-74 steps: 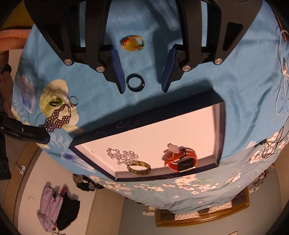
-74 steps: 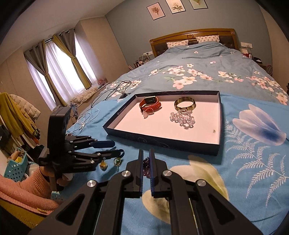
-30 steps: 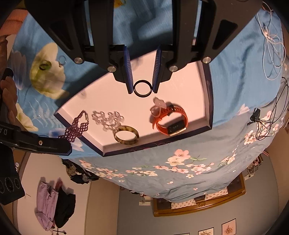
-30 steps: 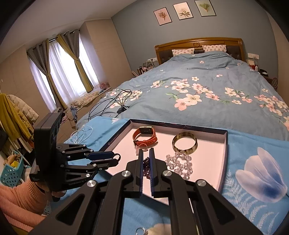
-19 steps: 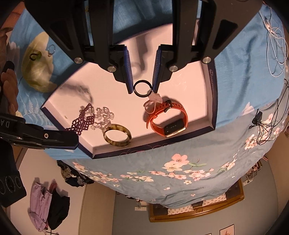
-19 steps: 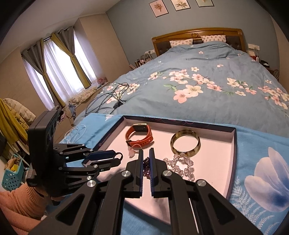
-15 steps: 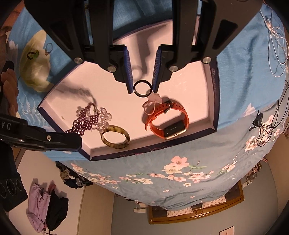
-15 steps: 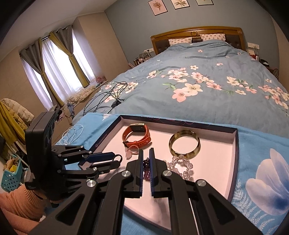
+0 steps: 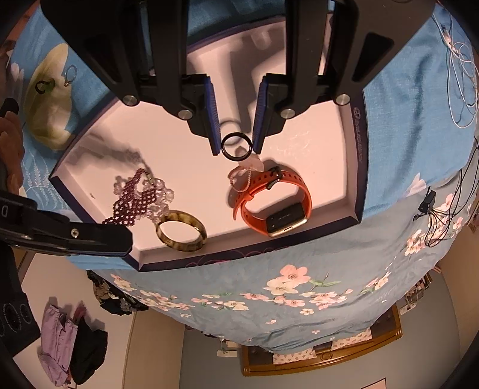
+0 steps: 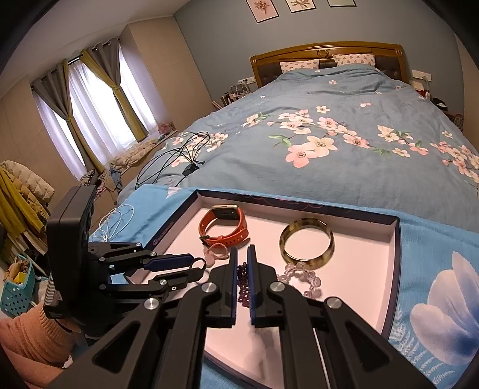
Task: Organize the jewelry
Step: 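Carry the brown bracelet into the tray with the right tool while the left tool carries the black ring there, then open both tools in the tray and withdraw them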
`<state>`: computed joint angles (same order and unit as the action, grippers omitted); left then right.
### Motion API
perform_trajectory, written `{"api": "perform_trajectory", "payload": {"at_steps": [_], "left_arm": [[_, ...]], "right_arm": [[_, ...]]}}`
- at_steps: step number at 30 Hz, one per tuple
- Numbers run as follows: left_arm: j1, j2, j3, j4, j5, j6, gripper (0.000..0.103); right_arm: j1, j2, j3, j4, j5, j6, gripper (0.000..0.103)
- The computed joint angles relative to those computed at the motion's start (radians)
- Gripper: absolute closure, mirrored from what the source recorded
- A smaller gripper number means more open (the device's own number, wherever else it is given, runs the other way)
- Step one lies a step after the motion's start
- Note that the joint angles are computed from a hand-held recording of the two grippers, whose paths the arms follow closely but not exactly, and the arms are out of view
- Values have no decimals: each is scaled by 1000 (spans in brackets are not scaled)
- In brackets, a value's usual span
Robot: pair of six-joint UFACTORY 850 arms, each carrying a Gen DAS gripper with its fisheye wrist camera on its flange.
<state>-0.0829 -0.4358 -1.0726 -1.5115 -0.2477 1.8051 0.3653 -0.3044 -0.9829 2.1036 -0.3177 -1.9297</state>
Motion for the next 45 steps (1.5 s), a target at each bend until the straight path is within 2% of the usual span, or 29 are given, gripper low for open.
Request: {"api": "perform_trajectory", "payload": {"at_steps": [17,24,27,30,33,35,37,39,42,45], "left_arm": [[-5,-42,-44,66,20,-74,81],[-4,-45,-47,83,22,-91,82],[-1,-45,-44,62,12,-74,80],[6,-35,-25,-30,-7,23,69],[14,-13,2,-112,-23,104,64],[22,11,28,-198,-37,185,59],[29,40,58,-285,-51,264,47],[36,72,92,-405,-56,375,30],[52,120,145,-528,-72,497,28],[70,170,202,-625,-96,593,20]], "right_arm": [[-24,-40,-30,-22,33,38,98],[-9,-67,-53,20,127,-19,97],[-9,-73,-53,40,151,-26,93],[-12,-67,-40,119,154,-86,88],[-14,-52,-23,182,151,-143,85],[-15,-33,-1,244,140,-204,77],[-14,-12,22,283,131,-243,72],[-12,14,51,314,121,-274,66],[-2,61,100,363,110,-334,64],[13,110,147,435,107,-416,60]]}}
